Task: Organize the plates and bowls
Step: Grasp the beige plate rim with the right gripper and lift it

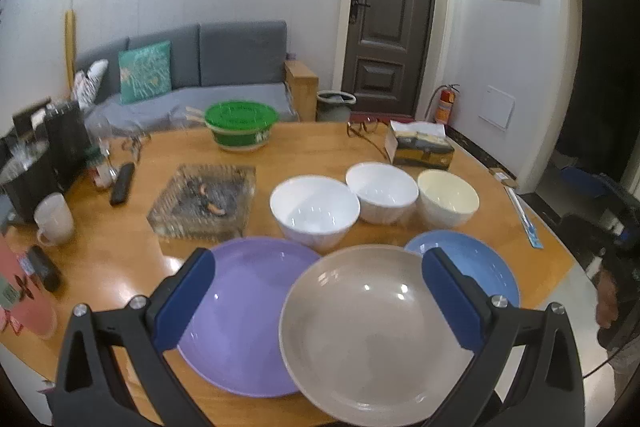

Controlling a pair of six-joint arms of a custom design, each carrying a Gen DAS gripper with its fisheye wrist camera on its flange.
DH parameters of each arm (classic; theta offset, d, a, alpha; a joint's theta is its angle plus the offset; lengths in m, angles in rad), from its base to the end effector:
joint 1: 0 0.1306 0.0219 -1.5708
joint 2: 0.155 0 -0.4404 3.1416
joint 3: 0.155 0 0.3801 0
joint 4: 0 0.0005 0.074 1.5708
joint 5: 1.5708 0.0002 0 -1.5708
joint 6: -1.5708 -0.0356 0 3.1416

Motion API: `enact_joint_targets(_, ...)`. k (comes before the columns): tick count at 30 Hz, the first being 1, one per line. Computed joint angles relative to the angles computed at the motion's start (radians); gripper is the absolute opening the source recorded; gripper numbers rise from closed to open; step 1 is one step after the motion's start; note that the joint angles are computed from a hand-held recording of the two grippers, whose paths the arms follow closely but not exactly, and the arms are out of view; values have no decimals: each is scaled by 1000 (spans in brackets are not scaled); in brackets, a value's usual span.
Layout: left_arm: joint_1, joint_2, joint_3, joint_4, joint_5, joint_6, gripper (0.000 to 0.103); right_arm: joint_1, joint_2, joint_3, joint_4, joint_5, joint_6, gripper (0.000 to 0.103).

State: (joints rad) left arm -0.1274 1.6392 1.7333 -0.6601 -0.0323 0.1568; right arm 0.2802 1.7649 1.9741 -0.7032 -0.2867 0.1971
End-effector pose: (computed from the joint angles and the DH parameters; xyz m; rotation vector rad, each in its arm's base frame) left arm 0.5856 -0.0744 0.5368 -0.0504 2.1388 -0.1323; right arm 0.6119 0.1860 0.5719 -0.6573 1.9532 0.3470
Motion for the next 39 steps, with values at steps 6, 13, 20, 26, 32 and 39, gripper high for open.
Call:
enact_joint_targets(6,27,15,-20,-68,94,39,99,10,45,19,-93,-38,1,99)
enact_joint_targets(13,46,41,-65,-34,151,75,73,19,106,42,-214,-29,24,68)
enact_joint_targets(20,54,66,-72,-38,173,77,52,22,161,84,-292,-18,17,58)
enact_joint_targets(26,56,82,-68,-43,185,86,40,28,183,99,-334,-18,23,51)
enact_joint_targets(32,57,96,-60,-50,196,88,32,35,202,120,-376,-16,31,37)
enact_joint_targets(39,55,107,-57,-65,197,86,19,43,212,132,-399,-32,35,28)
